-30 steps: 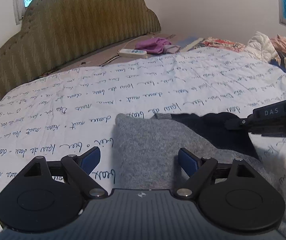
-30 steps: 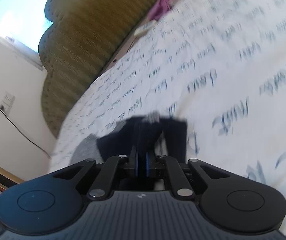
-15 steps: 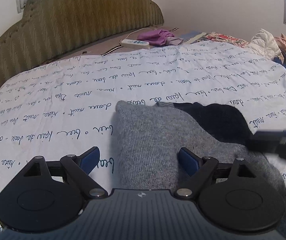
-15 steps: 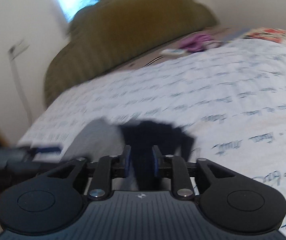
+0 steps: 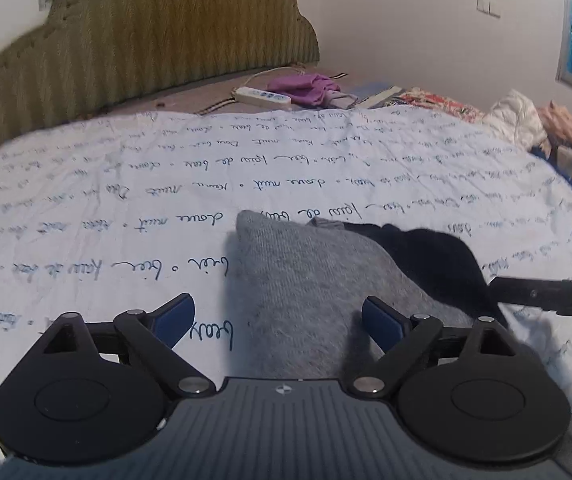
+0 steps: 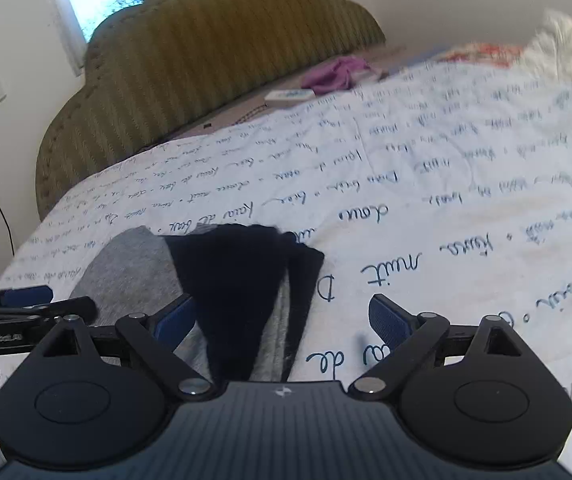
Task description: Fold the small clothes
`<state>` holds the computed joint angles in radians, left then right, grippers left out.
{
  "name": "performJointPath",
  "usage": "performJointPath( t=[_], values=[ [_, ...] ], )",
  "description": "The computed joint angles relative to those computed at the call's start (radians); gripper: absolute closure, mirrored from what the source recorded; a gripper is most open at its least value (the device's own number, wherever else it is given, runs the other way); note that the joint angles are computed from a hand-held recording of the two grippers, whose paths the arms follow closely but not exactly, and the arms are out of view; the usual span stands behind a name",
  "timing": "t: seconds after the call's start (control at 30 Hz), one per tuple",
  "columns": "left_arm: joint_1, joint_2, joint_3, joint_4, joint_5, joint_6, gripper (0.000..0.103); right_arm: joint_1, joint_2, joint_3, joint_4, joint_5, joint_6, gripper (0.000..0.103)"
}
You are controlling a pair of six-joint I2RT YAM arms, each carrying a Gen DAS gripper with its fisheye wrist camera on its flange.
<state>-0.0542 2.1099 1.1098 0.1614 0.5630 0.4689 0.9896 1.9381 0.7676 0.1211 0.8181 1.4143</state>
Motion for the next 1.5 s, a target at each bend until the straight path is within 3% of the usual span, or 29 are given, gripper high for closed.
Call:
performJointPath(
  t=[0.13,0.2,0.27,0.33,0.4,0.43,0.5,0.67,0.77,0.83,0.9,0.97,1.03,1.1,1.17,1.2,1.3,1.37,1.43,1.5],
  values=[
    [0.006,0.188,0.347,-0.375,0.099,0.029,0.011,-0.164,0.062,-0.164,0.48,-0.255,-0.14,0.009],
    [0.004,0.31,0.551,-0.571,0.154,0.039,0.014,-0.218,0.119,-0.178,0.624,-0.341,-0.195,0.009],
    [-0.001,0.435,0.748,-0.727,0.2,0.03,0.014,-0.252,0.147,-0.169,0.688,-0.383,-0.246,0.009],
    [-0.005,0.537,0.905,-0.813,0.234,-0.026,0.018,-0.292,0.176,-0.154,0.745,-0.445,-0.285,0.018],
    [-0.008,0.626,1.056,-0.9,0.276,-0.066,0.045,-0.325,0.198,-0.113,0.728,-0.488,-0.313,0.043],
    [-0.011,0.652,1.103,-0.925,0.282,-0.09,0.051,-0.336,0.202,-0.09,0.702,-0.497,-0.325,0.049],
    [-0.014,0.641,1.079,-0.884,0.287,-0.1,0.066,-0.364,0.223,-0.077,0.727,-0.535,-0.328,0.075],
    [-0.025,0.394,0.646,-0.509,0.259,-0.017,0.073,-0.343,0.2,-0.099,0.779,-0.487,-0.404,0.08],
    [-0.052,0.331,0.54,-0.355,0.219,-0.037,0.072,-0.342,0.166,-0.084,0.737,-0.433,-0.444,0.08],
    [-0.082,0.359,0.586,-0.387,0.146,-0.024,0.066,-0.362,0.173,-0.043,0.667,-0.425,-0.43,0.08],
    [-0.098,0.372,0.6,-0.393,0.052,-0.042,0.056,-0.393,0.202,0.01,0.57,-0.458,-0.389,0.07],
    [-0.076,0.317,0.505,-0.311,0.064,-0.044,0.043,-0.384,0.206,0.015,0.538,-0.431,-0.35,0.06],
    [-0.059,0.214,0.34,-0.171,0.032,-0.036,0.031,-0.328,0.143,-0.002,0.455,-0.317,-0.319,0.052],
    [-0.042,0.108,0.182,-0.072,-0.014,0.006,0.024,-0.248,0.069,0.027,0.238,-0.161,-0.278,0.049],
    [-0.01,0.02,0.062,-0.069,0.014,0.072,0.021,-0.157,0.013,0.065,0.045,-0.043,-0.26,0.048],
    [0.01,-0.019,0.002,-0.068,0.038,0.106,0.019,-0.112,-0.011,0.056,0.038,-0.019,-0.285,0.048],
    [0.044,-0.093,-0.191,0.058,0.013,0.178,0.019,0.005,-0.045,-0.015,0.228,-0.049,-0.433,0.049],
    [0.046,-0.075,-0.256,0.153,-0.042,0.207,0.019,0.047,-0.018,-0.002,0.259,-0.096,-0.47,0.049],
    [0.041,-0.048,-0.234,0.113,-0.093,0.19,0.019,0.053,0.045,0.079,0.138,-0.12,-0.414,0.05],
    [0.064,-0.066,-0.201,0.01,-0.065,0.164,0.025,0.044,0.116,0.212,-0.144,-0.115,-0.235,0.048]
  ],
)
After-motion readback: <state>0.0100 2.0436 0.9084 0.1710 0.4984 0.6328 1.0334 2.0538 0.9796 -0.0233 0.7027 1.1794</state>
